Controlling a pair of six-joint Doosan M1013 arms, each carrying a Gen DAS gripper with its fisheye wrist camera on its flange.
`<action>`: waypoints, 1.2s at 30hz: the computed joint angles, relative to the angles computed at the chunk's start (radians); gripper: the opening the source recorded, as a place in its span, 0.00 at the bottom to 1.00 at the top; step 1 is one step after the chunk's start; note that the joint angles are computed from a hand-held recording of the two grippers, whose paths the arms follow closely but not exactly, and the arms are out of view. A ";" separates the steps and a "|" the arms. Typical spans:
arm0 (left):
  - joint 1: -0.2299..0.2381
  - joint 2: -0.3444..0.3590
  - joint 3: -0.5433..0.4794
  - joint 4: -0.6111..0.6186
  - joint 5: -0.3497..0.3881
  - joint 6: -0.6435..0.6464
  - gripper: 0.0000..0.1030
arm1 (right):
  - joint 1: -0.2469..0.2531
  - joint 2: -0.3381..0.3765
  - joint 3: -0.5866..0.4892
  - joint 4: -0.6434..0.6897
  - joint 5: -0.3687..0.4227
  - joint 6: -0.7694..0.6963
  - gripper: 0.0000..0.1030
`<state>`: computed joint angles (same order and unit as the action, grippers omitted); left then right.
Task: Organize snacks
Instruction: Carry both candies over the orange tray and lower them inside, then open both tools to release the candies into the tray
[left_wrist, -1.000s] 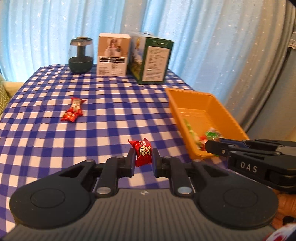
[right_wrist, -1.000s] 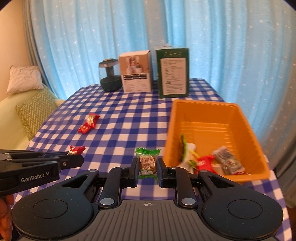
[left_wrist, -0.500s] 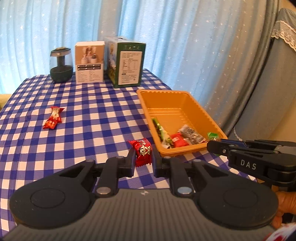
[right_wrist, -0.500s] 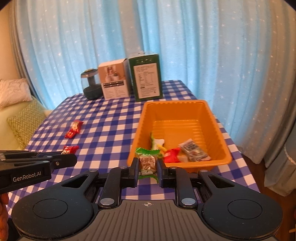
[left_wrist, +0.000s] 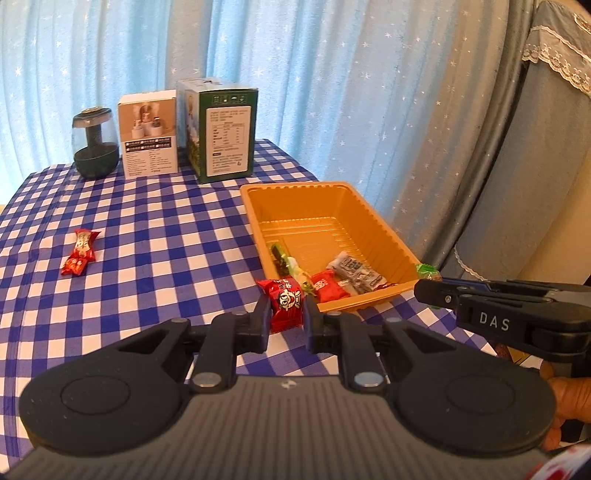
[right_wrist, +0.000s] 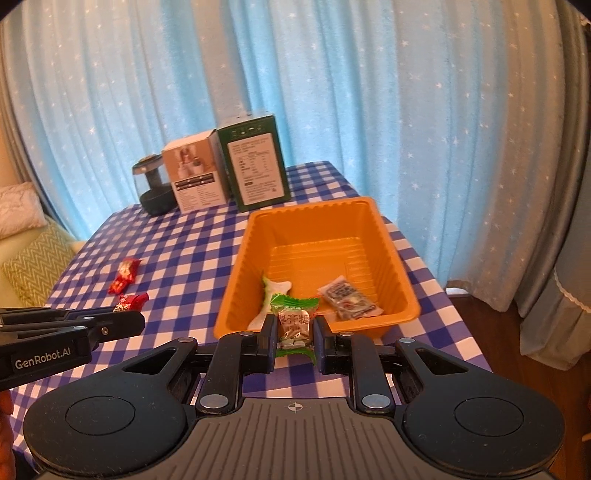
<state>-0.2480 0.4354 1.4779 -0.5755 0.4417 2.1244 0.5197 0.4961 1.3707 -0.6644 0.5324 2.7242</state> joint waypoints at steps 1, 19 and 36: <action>-0.002 0.003 -0.004 -0.002 0.002 0.004 0.15 | -0.002 -0.002 0.003 -0.003 0.000 0.007 0.20; -0.032 0.077 -0.097 -0.003 0.047 0.025 0.15 | -0.047 0.014 -0.008 0.023 -0.011 0.002 0.20; -0.042 0.198 -0.256 0.055 0.118 -0.009 0.15 | -0.113 0.099 -0.121 0.159 -0.011 -0.172 0.20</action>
